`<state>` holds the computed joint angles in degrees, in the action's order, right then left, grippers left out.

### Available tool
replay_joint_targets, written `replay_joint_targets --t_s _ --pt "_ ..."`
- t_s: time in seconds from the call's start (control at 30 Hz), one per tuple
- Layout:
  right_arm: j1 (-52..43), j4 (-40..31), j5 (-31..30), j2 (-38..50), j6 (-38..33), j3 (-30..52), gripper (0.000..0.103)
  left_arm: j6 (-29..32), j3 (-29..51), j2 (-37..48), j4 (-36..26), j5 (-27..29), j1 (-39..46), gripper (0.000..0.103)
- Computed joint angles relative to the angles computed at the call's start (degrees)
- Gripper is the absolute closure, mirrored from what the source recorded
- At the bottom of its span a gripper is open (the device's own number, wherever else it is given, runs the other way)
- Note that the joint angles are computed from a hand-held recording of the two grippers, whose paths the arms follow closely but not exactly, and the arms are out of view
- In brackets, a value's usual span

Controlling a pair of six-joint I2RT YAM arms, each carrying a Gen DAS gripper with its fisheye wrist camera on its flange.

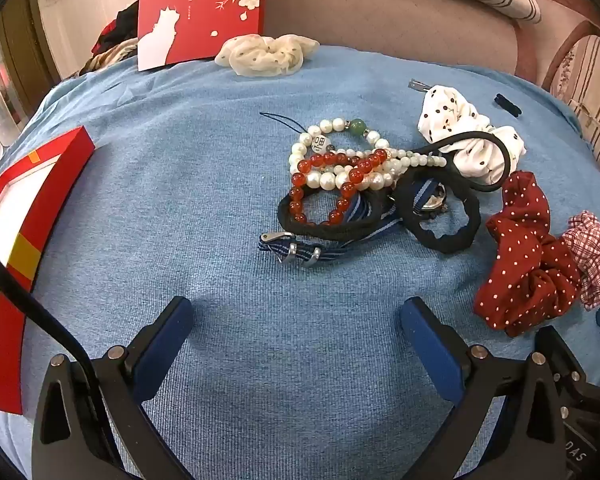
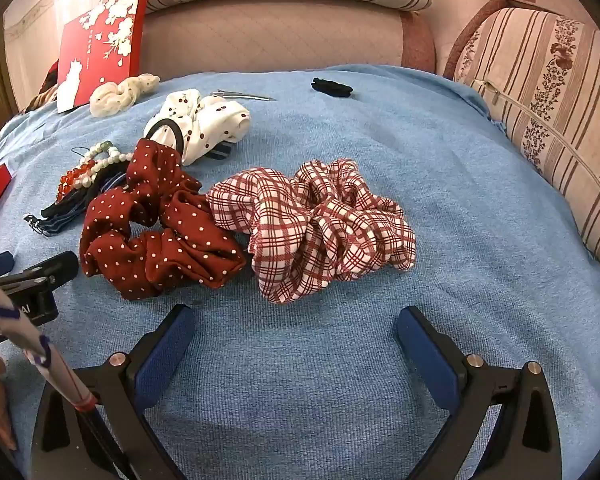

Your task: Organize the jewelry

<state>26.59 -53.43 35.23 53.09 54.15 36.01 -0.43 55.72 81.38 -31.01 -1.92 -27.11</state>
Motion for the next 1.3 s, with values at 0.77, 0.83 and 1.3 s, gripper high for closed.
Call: replay_joint_targets --t_s 0.77,0.83,1.3 --pt "17.4 -20.5 5.0 1.3 23.4 7.9 0.015 15.7 -11.6 -35.2 -20.3 8.8 20.5 0.0" --pt "26.3 -27.7 9.1 3.1 33.5 10.8 0.015 17.5 -11.9 -38.2 -21.8 10.5 23.1 0.0" --pt "7.1 -0.4 -2.2 22.4 -7.6 21.2 0.064 26.7 -3.5 -38.5 -28.2 21.3 38.2 0.0"
